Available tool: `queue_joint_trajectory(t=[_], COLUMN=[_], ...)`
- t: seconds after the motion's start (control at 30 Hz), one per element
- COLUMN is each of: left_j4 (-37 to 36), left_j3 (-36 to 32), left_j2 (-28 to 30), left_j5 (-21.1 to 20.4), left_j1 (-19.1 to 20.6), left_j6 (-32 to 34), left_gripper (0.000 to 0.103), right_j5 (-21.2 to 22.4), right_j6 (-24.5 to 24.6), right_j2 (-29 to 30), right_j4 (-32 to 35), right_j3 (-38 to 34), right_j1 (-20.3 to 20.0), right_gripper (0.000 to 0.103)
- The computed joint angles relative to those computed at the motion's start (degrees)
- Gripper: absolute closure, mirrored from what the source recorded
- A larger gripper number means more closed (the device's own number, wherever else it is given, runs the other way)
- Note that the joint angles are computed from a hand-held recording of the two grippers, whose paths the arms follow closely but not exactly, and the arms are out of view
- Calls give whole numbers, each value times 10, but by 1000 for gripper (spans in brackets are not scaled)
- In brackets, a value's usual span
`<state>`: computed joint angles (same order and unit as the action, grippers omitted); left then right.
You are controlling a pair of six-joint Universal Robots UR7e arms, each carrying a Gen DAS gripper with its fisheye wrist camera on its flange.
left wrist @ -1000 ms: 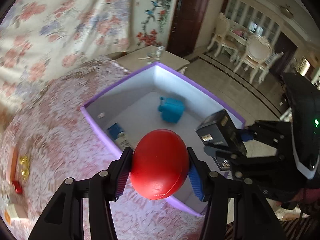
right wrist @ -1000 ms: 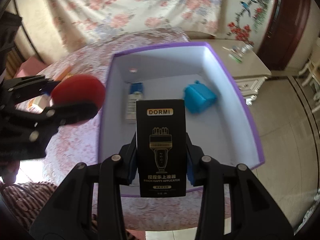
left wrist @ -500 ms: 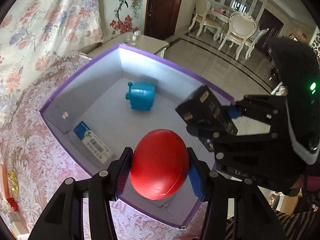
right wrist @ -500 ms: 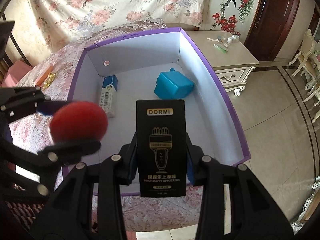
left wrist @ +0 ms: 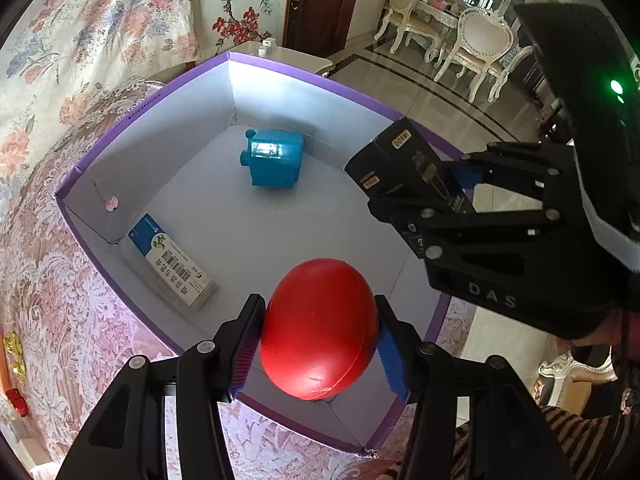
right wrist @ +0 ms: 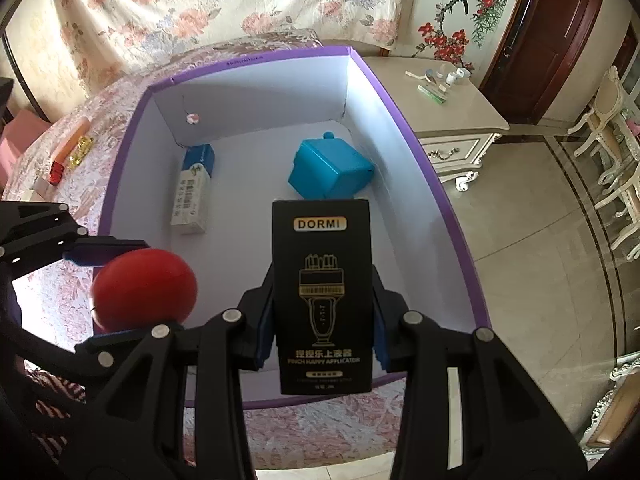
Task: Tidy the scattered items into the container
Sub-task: 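Open both grippers to drop the heart ball and DORMI box into the lilac box, then move both tools back toward the remaining items on the table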
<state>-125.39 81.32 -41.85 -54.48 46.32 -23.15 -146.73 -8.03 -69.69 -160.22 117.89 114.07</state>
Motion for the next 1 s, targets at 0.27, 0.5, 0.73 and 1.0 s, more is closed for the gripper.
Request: queue_joint_trajectory(t=[0.27, 0.5, 0.73, 1.0], left_j4=[-10, -31, -50, -89], left_j3=[7, 20, 34, 66], left_j2=[-5, -12, -20, -41], left_j5=[-16, -11, -7, 18], left_j1=[2, -5, -6, -16], left_j6=[-4, 0, -5, -11], left_gripper=[38, 22, 22, 22], right_j5=[-7, -2, -6, -9], right_j6=[52, 90, 100, 96], right_j2=[-12, -32, -33, -26], right_j4=[49, 60, 57, 43], right_j3=[-6, 5, 6, 4], right_j1=[-4, -9, -2, 10], right_gripper=[53, 45, 45, 44])
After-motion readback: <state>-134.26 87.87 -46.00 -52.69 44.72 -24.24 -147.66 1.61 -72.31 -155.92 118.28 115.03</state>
